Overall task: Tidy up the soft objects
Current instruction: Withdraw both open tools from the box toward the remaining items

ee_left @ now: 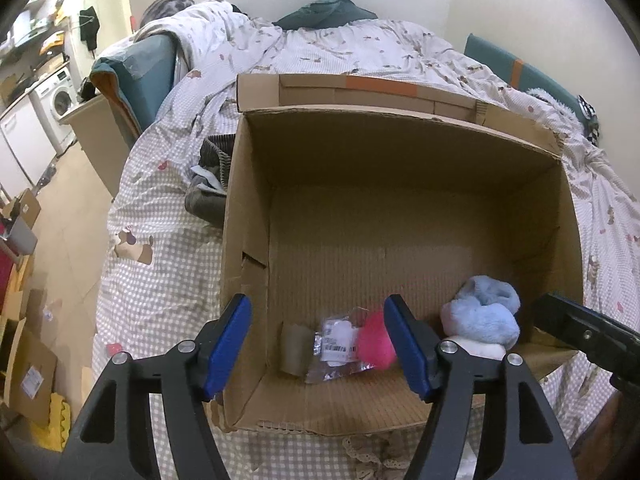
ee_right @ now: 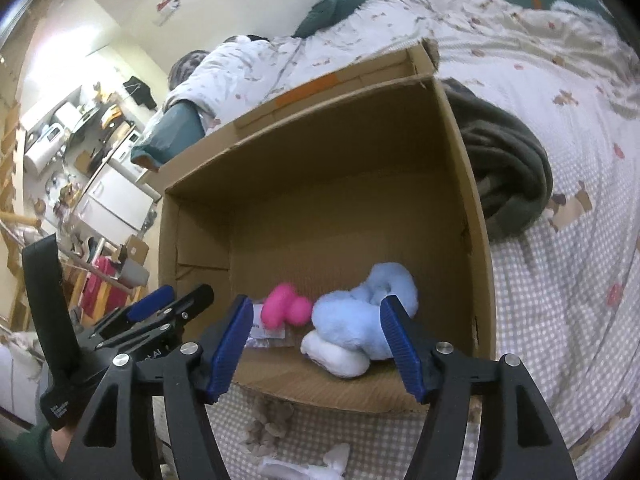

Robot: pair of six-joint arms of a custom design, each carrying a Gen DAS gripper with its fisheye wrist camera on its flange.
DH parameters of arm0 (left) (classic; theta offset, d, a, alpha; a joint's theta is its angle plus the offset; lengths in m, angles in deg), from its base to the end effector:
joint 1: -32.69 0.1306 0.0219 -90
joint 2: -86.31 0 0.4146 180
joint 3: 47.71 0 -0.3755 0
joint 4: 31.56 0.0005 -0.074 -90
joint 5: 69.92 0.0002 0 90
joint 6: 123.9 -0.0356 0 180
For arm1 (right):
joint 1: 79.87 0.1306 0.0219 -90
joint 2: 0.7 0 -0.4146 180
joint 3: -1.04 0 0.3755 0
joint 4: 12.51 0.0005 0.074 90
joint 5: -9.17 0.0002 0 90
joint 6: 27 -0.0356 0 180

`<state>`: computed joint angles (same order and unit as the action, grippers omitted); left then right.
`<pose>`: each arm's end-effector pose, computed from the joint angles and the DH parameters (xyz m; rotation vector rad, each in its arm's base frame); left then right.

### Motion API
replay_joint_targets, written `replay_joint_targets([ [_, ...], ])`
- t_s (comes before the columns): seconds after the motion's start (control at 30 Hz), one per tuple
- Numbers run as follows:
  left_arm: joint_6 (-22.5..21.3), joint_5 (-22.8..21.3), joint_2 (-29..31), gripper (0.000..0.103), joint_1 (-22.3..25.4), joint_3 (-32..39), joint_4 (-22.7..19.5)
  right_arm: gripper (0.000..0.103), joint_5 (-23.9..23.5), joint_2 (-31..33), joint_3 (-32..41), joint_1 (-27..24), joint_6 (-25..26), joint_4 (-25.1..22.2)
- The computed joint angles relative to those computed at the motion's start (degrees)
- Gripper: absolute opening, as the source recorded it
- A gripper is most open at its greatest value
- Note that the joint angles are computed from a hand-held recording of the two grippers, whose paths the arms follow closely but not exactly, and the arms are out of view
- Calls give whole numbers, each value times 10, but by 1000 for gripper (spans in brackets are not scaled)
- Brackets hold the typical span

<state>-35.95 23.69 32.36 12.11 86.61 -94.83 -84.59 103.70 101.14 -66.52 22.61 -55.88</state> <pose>0.6545 -0.2487 0.4300 0.5233 2.4864 -0.2080 0.5571 0.1341 0.4229 0.5456 2.4032 0.5034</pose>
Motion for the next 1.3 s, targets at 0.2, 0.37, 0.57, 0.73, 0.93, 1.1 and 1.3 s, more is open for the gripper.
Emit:
replay_joint_targets([
  [0.2, -4, -4, -4, 66, 0, -10, 8, 70, 15, -1, 2, 3, 6, 2],
  [0.37, -7, 7, -19, 66, 4, -28, 24, 70, 40, -6, -3, 4, 11, 11],
  [0.57, -10, 15, -38, 66, 8, -44, 26, 70, 41, -2, 3, 3, 8, -24],
  [0.73, -10, 16, -61, 66, 14, -67, 41, 70, 60, -10, 2, 10, 15, -40],
  [0.93, -6, 9, -95, 66, 23, -107, 58, 77, 102, -21, 3, 31, 26, -77],
  [1.1, -8, 6, -128, 67, 29, -149, 73, 97, 87, -53, -32, 39, 0, -58],
  [1.3, 18, -2, -145, 67, 44, -176, 46, 99, 70, -84, -74, 43, -43, -39],
])
